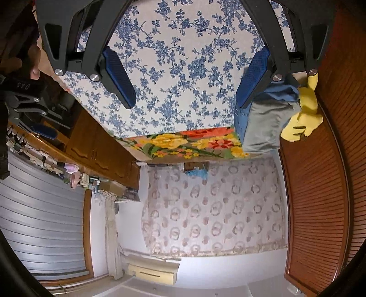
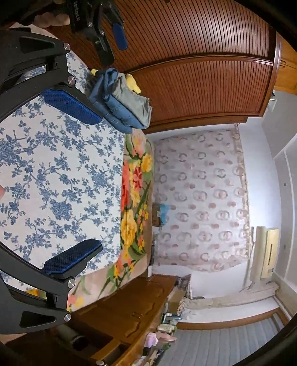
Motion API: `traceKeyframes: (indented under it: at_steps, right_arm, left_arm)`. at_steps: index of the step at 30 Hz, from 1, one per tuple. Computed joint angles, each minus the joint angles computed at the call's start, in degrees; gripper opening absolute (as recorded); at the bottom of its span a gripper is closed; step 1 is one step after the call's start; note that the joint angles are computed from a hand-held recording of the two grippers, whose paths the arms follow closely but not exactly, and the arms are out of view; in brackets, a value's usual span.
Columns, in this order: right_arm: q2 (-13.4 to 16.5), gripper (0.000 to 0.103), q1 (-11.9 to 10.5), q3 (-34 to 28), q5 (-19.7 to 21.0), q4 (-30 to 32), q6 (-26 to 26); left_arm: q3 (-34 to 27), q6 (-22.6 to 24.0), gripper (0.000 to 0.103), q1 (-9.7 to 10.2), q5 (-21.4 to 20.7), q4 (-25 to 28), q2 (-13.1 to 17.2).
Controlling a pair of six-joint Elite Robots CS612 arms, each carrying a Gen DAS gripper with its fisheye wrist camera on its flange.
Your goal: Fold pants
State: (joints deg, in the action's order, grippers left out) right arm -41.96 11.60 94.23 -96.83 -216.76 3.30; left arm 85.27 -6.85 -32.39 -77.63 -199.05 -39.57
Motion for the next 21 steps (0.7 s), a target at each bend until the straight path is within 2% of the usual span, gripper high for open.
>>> traceKeyframes:
  at_steps: [5,21]
  right_arm:
    - [0.2,0.101,0.2,0.3,-0.8,-1.9,-0.4]
    - [0.8,0.101,0.0,-0.3,-0.6,-1.8,-0.6]
  left_arm:
    - [1.0,0.1,0.090,-0.14,0.7,-1.9,-0.5]
    - [1.2,-0.3,0.090,-0.15,0.8,-1.5,-0.7]
